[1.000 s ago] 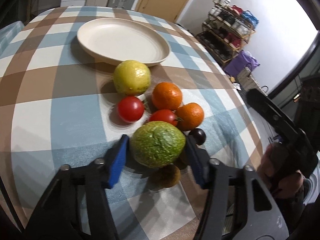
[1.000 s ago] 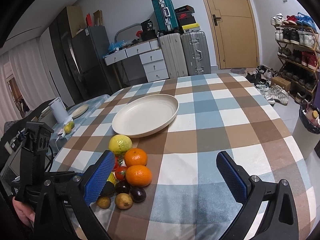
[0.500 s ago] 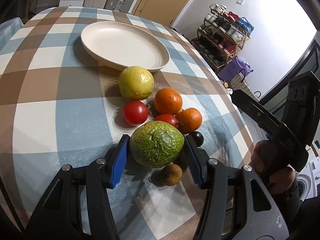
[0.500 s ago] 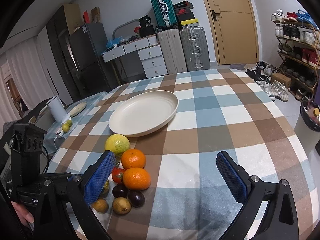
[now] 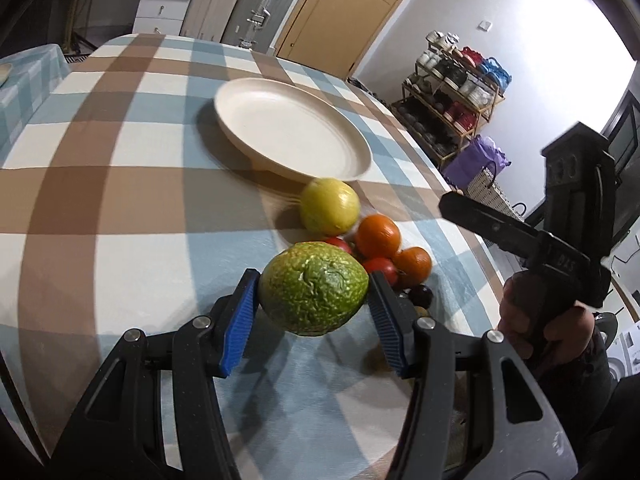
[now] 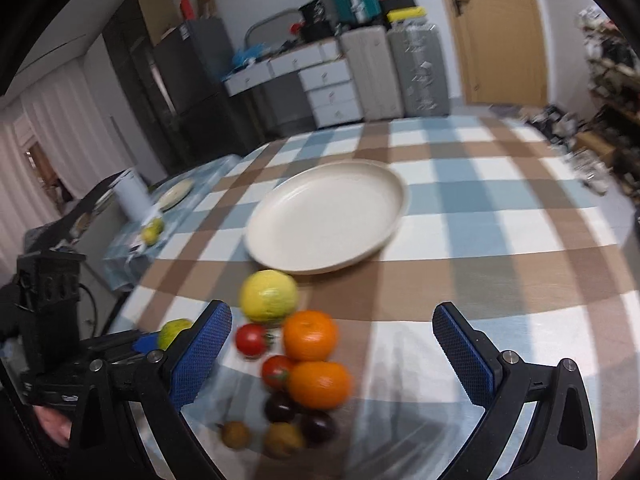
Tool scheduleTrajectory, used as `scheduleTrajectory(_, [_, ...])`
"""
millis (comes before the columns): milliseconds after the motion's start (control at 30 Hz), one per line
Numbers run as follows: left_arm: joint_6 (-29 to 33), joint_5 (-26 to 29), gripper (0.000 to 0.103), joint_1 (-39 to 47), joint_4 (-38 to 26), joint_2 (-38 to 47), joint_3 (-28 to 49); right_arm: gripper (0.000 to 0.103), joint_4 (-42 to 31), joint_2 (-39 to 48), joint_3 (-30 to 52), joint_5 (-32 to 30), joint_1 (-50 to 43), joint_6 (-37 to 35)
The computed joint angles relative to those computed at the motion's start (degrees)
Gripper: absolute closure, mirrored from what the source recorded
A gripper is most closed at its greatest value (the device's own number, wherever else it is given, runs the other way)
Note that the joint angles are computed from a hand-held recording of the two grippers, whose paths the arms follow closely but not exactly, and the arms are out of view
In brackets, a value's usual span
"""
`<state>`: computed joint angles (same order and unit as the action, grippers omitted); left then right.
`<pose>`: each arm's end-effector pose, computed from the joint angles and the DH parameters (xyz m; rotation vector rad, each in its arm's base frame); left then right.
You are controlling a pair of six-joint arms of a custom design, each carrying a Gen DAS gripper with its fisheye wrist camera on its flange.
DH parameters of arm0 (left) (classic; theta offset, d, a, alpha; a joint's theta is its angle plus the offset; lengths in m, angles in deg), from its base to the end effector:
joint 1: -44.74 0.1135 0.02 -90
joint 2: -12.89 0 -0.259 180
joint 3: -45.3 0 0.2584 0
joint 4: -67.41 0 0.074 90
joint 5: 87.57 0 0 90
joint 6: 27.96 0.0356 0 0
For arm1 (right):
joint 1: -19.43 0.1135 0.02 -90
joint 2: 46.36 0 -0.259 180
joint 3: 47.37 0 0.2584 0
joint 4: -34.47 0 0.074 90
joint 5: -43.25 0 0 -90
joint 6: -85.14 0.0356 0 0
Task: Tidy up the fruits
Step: 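Lift the green fruit with the left gripper while the right gripper grasps the lemon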
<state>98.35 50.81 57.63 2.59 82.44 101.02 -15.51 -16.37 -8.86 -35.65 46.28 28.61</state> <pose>0.2005 0.0186 0.1987 0.6091 2.3954 -0.9064 0.1216 0.0539 0.2091 0.2331 2.2878 0.3274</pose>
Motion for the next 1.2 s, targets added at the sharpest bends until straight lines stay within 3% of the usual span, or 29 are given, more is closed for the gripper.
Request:
scheduleTrajectory(267, [4.8, 1.1, 0.051, 6.2, -0.1, 7.3, 4.0, 0.000, 9.3, 19.0, 5.5, -7.8, -1.8, -2.9])
scheduleTrajectory(667, [6.6, 1.4, 0.051, 9.2, 1.2, 12.8, 6.1, 0.003, 11.5, 38.5, 14.6, -8.5, 0.2, -6.4])
scheduleTrajectory(700, [6.1, 1.0, 0.051, 9.1, 2.2, 12.4, 5.6, 0.006, 11.2, 39.9, 15.3, -8.5, 0.1, -6.6])
scheduleTrajectory(800, [5.9, 0.8, 0.051, 8.7, 3.4, 12.4, 5.1, 0.031, 9.3, 43.0, 17.2, -9.7, 0.2, -7.0])
scheduleTrajectory(867, [5.9, 0.9, 0.051, 8.6, 3.5, 12.1, 4.9, 0.032, 8.5, 43.9, 17.9, -7.9, 1.1, -7.2])
scheduleTrajectory(967, [5.6, 0.9, 0.051, 8.4, 3.5, 12.0, 5.0, 0.052, 7.7, 44.8, 18.6, -6.6, 1.7, -7.1])
scheduleTrajectory(1200, [3.8, 0.2, 0.051, 7.9, 4.1, 11.2, 5.1, 0.053, 9.3, 42.7, 16.7, -10.1, -0.7, -6.3])
